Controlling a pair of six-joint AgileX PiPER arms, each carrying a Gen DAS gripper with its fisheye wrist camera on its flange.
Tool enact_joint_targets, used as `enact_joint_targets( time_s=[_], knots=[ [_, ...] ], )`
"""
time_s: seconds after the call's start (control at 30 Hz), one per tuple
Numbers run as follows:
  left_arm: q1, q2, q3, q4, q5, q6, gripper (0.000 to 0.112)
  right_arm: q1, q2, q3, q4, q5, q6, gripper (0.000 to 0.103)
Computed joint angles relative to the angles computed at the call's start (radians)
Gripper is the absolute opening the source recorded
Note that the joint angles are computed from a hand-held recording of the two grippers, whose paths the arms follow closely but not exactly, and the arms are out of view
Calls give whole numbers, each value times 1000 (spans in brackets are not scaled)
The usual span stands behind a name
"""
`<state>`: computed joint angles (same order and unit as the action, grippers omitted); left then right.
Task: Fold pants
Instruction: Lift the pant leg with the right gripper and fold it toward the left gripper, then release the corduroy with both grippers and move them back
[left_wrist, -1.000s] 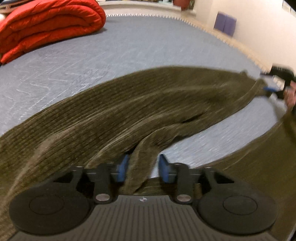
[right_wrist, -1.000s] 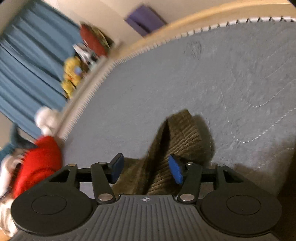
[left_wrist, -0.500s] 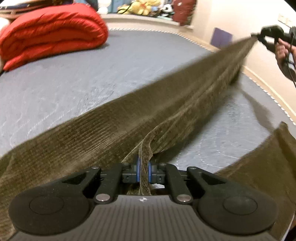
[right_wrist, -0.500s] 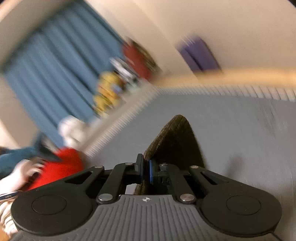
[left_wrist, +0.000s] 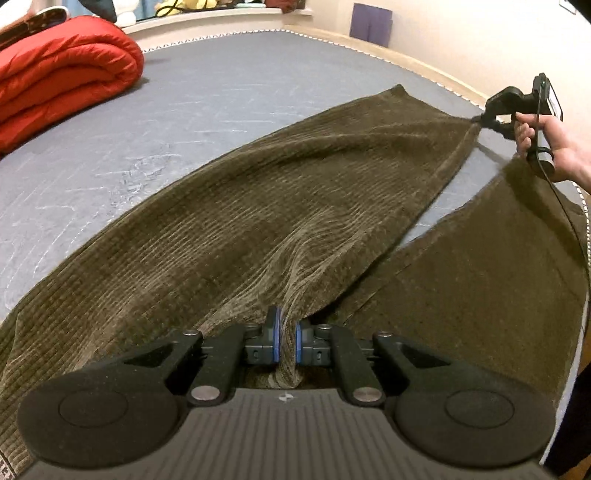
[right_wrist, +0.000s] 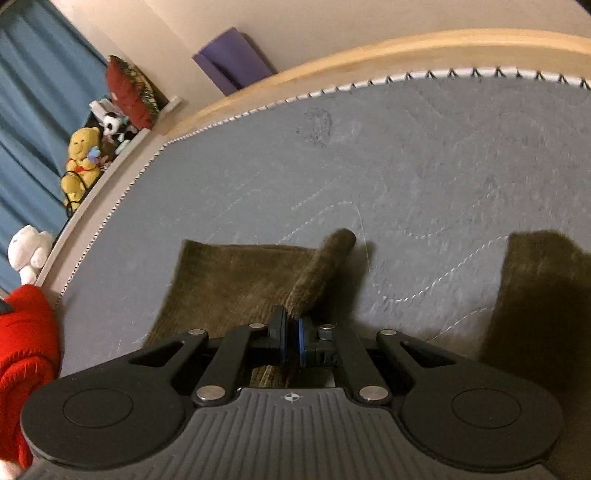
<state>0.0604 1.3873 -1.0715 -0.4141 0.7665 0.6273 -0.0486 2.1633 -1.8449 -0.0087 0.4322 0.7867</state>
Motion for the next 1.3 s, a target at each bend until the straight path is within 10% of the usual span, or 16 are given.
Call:
enact_joint_targets(
  time_s=[0.1, 0.3, 0.4, 0.47, 0.7, 1.0, 1.3],
  knots=[
    [38, 18, -16, -52, 40, 55, 8, 21, -80, 103, -212, -98, 138, 6],
    [90, 35, -32, -69, 121, 131, 15, -9, -47, 84, -215, 140, 255, 8],
    [186, 12, -43, -167, 209, 213, 29, 41, -110, 137, -381, 167, 346, 29],
    [241, -19, -37, -208, 262, 249, 45, 50, -184, 206, -458, 126, 386, 42],
    [461, -149, 13, -281, 350, 318, 46, 172, -479, 444, -743, 3, 514, 42],
    [714, -258, 14, -324, 406, 341, 46, 526, -770, 685, -906, -104, 537, 54],
    [941, -195, -7, -371, 440, 445, 46, 903, -677, 678, -919, -1, 455, 54]
  ],
)
